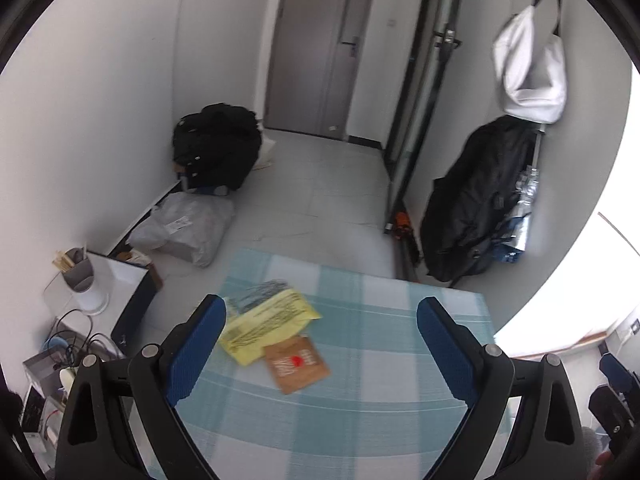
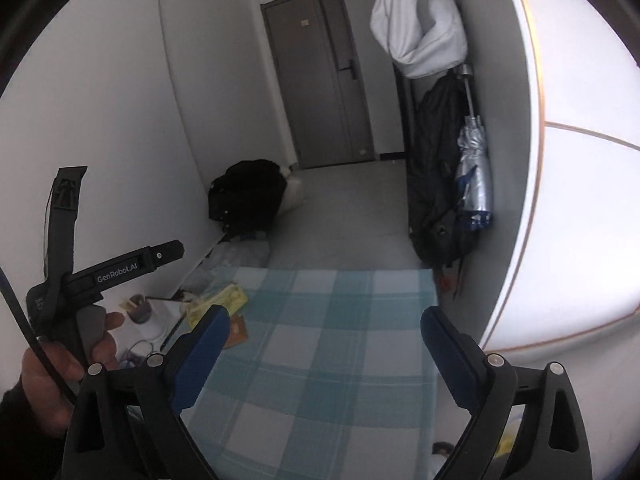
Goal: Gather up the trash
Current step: 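Grasp the second yellow printed plastic bag with the right gripper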
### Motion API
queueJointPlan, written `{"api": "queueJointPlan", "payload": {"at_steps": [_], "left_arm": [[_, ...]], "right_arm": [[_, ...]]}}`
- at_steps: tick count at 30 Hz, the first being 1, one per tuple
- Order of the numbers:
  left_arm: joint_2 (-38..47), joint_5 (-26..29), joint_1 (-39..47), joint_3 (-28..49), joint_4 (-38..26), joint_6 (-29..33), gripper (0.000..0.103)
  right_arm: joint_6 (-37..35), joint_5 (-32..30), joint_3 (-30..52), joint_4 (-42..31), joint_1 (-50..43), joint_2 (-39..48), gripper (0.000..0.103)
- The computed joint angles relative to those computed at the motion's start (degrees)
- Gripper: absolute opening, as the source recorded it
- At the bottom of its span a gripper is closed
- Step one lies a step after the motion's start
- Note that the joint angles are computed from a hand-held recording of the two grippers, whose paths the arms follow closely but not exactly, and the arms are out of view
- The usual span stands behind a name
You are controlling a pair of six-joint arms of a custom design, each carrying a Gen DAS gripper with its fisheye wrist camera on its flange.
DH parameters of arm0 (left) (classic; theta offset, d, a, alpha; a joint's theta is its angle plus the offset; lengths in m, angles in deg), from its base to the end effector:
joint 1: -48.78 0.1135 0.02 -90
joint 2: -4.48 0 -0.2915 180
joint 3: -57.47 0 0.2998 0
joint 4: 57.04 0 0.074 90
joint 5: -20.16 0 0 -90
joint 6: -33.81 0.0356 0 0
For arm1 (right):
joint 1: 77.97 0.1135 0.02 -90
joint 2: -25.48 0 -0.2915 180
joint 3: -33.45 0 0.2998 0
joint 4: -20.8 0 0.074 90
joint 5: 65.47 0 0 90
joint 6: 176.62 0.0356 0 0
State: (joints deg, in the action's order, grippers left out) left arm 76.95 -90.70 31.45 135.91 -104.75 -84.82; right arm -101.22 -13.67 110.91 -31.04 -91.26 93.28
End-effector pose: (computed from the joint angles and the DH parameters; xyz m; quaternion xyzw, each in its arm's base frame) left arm 0.3001 -0.0804 0.3512 -0.1620 0.8859 -0.0049 0.4346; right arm 0.2785 -0.0432 0.3652 -0.1425 0.8623 0.1980 0.4438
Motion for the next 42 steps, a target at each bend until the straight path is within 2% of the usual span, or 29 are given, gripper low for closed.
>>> {"api": "queueJointPlan", "payload": {"at_steps": [3, 9, 15, 19, 24, 30, 32, 34, 36, 37, 41, 42], "left_arm": [[-1.7, 0.2, 3.6, -3.6, 1.4, 0.9, 0.095], [-3.7, 9.3, 15.0, -10.1, 3.6, -1.8, 0.095], [-4.3, 16.9, 23.5, -12.1, 3.4, -2.1, 0.095], [-4.4, 18.8, 26.7, -12.1, 3.3, -2.7, 0.095], [-2.9, 23.4, 29.4, -11.3, 2.5, -3.1, 0.095], [-2.3, 26.3, 31.4, -10.9, 1.6, -2.4, 0.095], [-2.2, 27.0, 32.2, -10.8, 1.7, -2.3, 0.095], [-1.9, 27.4, 32.6, -10.6, 1.4, -2.6, 0.095], [-1.7, 28.0, 32.7, -10.4, 1.2, -2.9, 0.095], [-1.5, 28.2, 32.8, -10.3, 1.1, -2.8, 0.095], [-1.2, 27.5, 32.0, -10.0, 0.7, -2.5, 0.095], [-1.0, 27.4, 31.9, -9.9, 0.7, -2.5, 0.095]], "right_arm": [[2.1, 3.1, -0.7, 1.9, 5.7, 0.9, 0.099], [4.8, 9.1, 1.0, 3.5, 15.4, 6.3, 0.101], [5.3, 15.3, 5.2, 5.7, 25.4, 14.7, 0.101], [5.0, 17.2, 10.3, 6.7, 30.9, 22.6, 0.101], [3.4, 23.0, 17.3, 8.3, 36.2, 33.2, 0.101], [4.9, 18.5, 26.2, 4.5, 37.5, 43.4, 0.096], [5.5, 19.0, 27.3, 4.9, 37.9, 45.1, 0.094], [4.8, 18.8, 27.2, 5.4, 38.0, 45.8, 0.079], [3.7, 19.3, 28.4, 4.1, 38.3, 47.2, 0.073], [2.9, 18.8, 28.8, 3.5, 38.4, 47.8, 0.064], [1.8, 19.7, 27.9, 3.8, 38.8, 47.6, 0.047], [1.8, 19.8, 28.1, 3.6, 38.8, 47.8, 0.037]]}}
